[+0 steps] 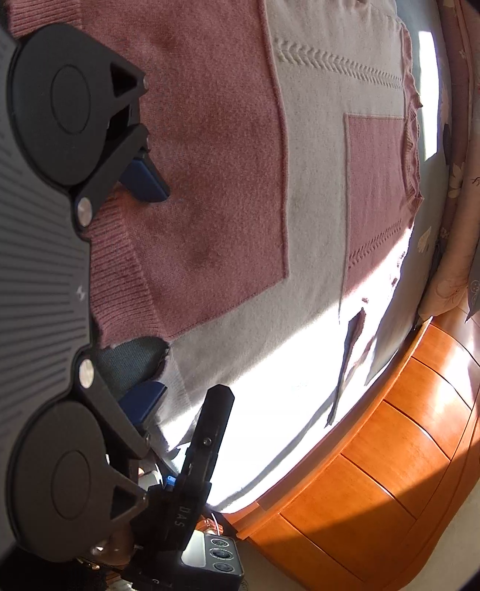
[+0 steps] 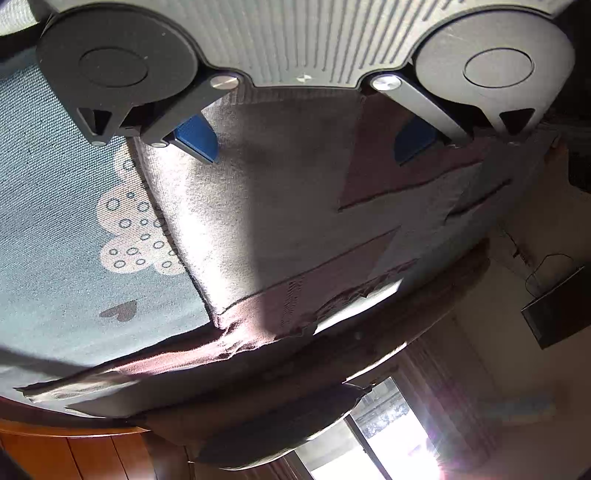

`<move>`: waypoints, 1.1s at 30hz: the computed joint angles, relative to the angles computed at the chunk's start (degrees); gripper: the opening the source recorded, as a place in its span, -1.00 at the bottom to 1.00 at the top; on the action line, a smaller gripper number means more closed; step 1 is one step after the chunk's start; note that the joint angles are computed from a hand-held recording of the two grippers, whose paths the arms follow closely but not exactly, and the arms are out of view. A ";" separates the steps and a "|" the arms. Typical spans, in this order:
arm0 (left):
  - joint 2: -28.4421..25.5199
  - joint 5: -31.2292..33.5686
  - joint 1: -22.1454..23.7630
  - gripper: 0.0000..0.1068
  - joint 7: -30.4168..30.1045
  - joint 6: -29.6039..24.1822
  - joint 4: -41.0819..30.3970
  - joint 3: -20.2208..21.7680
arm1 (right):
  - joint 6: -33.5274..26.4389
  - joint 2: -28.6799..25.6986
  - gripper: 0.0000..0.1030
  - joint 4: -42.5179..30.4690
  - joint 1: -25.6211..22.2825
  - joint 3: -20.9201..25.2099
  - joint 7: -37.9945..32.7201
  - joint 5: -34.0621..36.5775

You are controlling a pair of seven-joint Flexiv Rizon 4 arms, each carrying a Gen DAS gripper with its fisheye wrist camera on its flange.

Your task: Fold clothes

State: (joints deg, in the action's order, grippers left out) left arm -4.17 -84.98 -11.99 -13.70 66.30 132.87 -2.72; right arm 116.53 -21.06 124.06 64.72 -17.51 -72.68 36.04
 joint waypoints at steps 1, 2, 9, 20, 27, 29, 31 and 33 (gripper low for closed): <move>0.56 0.93 0.12 0.92 -0.59 -0.31 0.42 0.25 | -0.14 -0.08 1.00 -0.14 0.19 -0.26 -0.01 0.17; 0.91 1.08 0.07 0.92 -0.54 0.32 0.53 0.29 | -0.29 -0.16 1.00 -0.27 0.48 -0.62 0.00 0.34; -1.65 1.75 0.49 0.92 -2.80 2.42 -1.82 0.12 | -1.75 -0.80 1.00 0.11 5.97 -6.82 0.34 0.21; 1.70 7.90 1.80 0.92 -3.52 -2.96 0.18 0.92 | -1.36 -0.98 1.00 0.39 6.36 -7.19 1.36 -0.10; -1.31 7.15 0.83 0.92 -3.82 -1.44 -1.70 -0.97 | 0.32 -0.60 1.00 0.99 3.25 -3.86 3.28 -1.67; -0.62 8.91 0.79 0.92 -3.31 -4.88 -1.26 -0.86 | 1.39 -0.46 1.00 0.82 0.10 -0.44 3.80 -1.96; 0.15 11.08 0.88 0.92 -2.52 -8.77 -0.95 -0.62 | 2.57 -0.52 1.00 0.44 -3.76 3.67 4.60 -2.38; 0.47 12.90 0.17 0.92 -1.05 -7.61 -0.81 -0.89 | 3.59 -0.67 1.00 0.04 -7.29 7.39 5.35 -2.77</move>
